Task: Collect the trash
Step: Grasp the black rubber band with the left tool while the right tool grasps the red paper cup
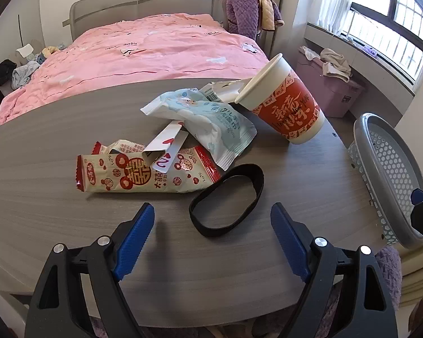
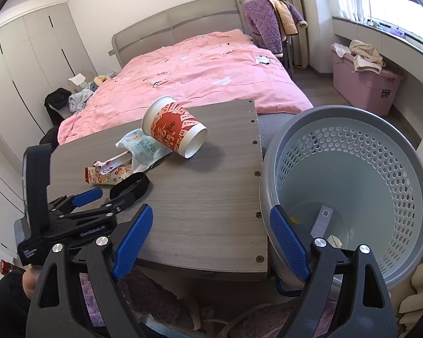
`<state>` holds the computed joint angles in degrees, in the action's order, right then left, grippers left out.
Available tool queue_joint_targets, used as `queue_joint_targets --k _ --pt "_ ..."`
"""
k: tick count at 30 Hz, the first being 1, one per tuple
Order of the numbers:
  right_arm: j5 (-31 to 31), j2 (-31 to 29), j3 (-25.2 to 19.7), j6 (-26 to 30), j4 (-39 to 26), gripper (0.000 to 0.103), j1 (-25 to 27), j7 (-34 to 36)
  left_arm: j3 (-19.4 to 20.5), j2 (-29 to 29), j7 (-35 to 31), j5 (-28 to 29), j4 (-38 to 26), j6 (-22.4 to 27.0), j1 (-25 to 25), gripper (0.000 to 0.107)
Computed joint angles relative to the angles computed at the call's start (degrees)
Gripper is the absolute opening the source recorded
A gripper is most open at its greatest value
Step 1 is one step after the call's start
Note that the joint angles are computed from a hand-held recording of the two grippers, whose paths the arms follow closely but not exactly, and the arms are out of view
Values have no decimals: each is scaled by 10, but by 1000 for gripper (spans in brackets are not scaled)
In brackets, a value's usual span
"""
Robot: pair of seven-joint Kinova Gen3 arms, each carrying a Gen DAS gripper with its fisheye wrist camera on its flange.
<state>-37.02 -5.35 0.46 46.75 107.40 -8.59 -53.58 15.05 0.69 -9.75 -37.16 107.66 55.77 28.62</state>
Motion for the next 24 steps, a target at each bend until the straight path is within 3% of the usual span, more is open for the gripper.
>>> queue_joint_targets --k 7,15,24 --pt "-15 7 5 6 -3 83 5 13 -8 29 -10 -8 -22 7 11 78" --pt "-34 15 8 15 -6 83 19 29 -15 17 -15 6 -18 1 18 32" --pt "-52 37 -7 18 -27 83 18 55 11 -24 14 0 -9 35 14 30"
